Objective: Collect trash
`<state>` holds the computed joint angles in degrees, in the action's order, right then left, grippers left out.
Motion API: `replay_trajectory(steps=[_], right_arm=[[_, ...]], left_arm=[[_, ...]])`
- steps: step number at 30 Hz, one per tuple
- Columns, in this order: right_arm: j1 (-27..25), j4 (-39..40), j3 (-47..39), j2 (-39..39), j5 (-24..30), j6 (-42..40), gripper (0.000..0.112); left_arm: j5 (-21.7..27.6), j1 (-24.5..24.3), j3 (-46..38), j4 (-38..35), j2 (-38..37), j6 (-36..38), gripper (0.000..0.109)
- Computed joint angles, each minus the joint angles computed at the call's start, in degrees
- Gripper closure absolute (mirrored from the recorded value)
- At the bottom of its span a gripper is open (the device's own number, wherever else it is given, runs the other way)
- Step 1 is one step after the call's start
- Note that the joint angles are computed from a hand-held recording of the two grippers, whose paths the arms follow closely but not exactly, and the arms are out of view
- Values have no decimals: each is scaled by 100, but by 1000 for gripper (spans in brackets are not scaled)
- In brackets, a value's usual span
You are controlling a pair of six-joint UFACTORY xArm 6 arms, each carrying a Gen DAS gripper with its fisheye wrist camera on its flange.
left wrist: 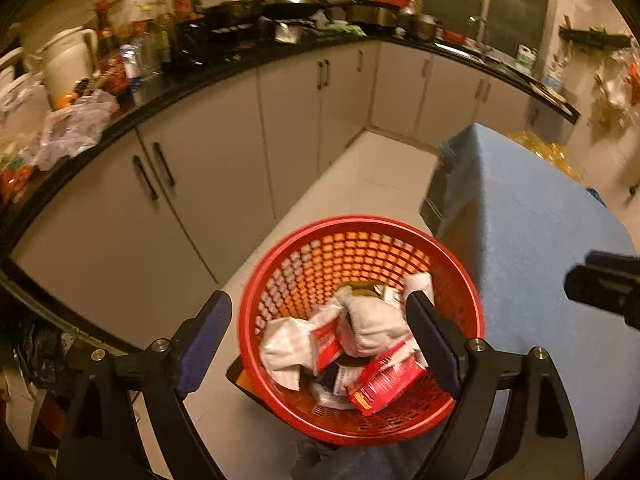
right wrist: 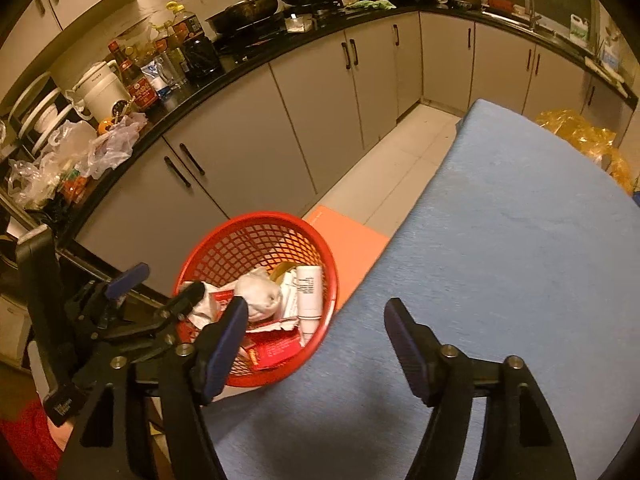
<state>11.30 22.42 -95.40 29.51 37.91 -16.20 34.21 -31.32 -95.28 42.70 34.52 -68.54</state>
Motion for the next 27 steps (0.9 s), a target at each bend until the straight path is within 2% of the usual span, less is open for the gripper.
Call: replay_trajectory(steps=[4, 9, 13, 15, 20, 24, 27], right_arm=[[59, -516, 249, -150, -232, 229, 29], [133, -885, 670, -416, -586, 313, 29], [136, -1061, 1178, -815, -863, 285, 27], [129, -1097, 1450, -1048, -1009, 195, 25], [91, -885, 2405, -1890, -1488, -391, 22], [43, -704, 3331, -2689, -1924, -1057, 19], [-37, -375, 3777, -3105, -2025, -1498, 18]], left_arm=[[250, -34, 132, 428, -157, -676, 17], [497, -104, 422, 706, -512, -1251, 16], [739, -260, 617, 999, -831, -1420, 16], [928, -389, 687, 928, -991, -1226, 16], [1333, -819, 975, 1276, -1453, -1359, 16], [1528, -1236, 1074, 1430, -1730, -1427, 9], [1809, -1529, 1014, 1461, -1786, -1423, 9]])
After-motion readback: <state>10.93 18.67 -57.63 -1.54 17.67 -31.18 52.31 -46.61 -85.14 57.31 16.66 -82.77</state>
